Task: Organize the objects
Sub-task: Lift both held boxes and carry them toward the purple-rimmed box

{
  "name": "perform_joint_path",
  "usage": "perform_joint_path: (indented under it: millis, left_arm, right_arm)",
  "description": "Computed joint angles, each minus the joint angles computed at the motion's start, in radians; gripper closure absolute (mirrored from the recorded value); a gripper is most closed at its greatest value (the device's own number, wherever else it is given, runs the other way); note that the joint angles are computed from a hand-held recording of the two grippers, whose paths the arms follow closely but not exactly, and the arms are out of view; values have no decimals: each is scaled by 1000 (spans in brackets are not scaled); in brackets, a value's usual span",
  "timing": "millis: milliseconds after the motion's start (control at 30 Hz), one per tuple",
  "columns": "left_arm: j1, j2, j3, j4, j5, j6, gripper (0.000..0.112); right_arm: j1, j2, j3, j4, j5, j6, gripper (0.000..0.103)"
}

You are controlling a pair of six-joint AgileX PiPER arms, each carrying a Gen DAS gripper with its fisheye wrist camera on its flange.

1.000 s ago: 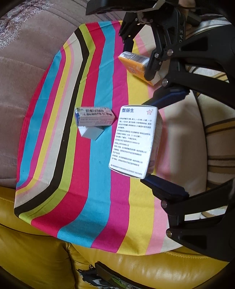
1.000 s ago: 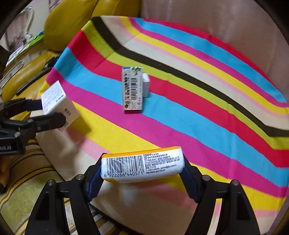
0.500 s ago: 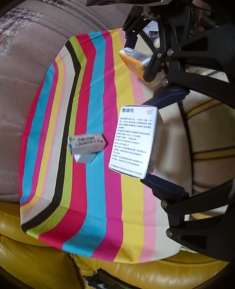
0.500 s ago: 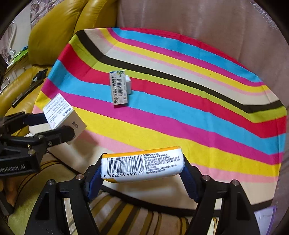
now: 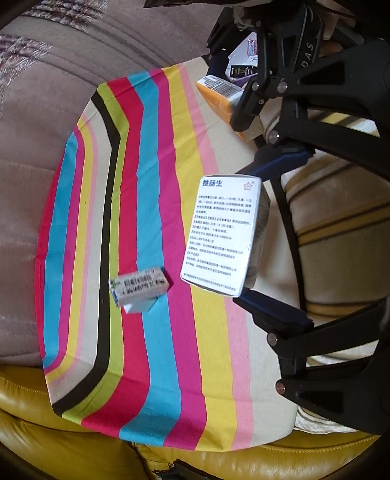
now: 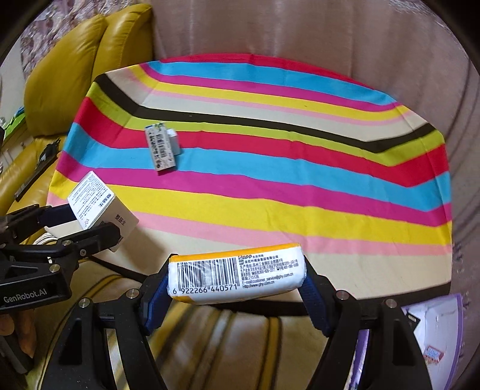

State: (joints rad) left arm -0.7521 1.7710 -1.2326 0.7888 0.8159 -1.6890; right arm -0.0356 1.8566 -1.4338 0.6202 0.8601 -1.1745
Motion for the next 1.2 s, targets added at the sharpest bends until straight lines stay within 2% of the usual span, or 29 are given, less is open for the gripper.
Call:
perform_joint_path:
  millis: [633,900,1200]
  left_arm:
    - [-50,190,-309,-117,35,223,37]
    - [-59,308,-519,-205,69,392,37]
    - [-73,477,-828,-312,165,597,37]
  right_arm:
    - [-201,31,-71,36,68,3,27]
    - [-287,75,-134,28,94,24,27]
    - [-379,153,-246,4,128,63,27]
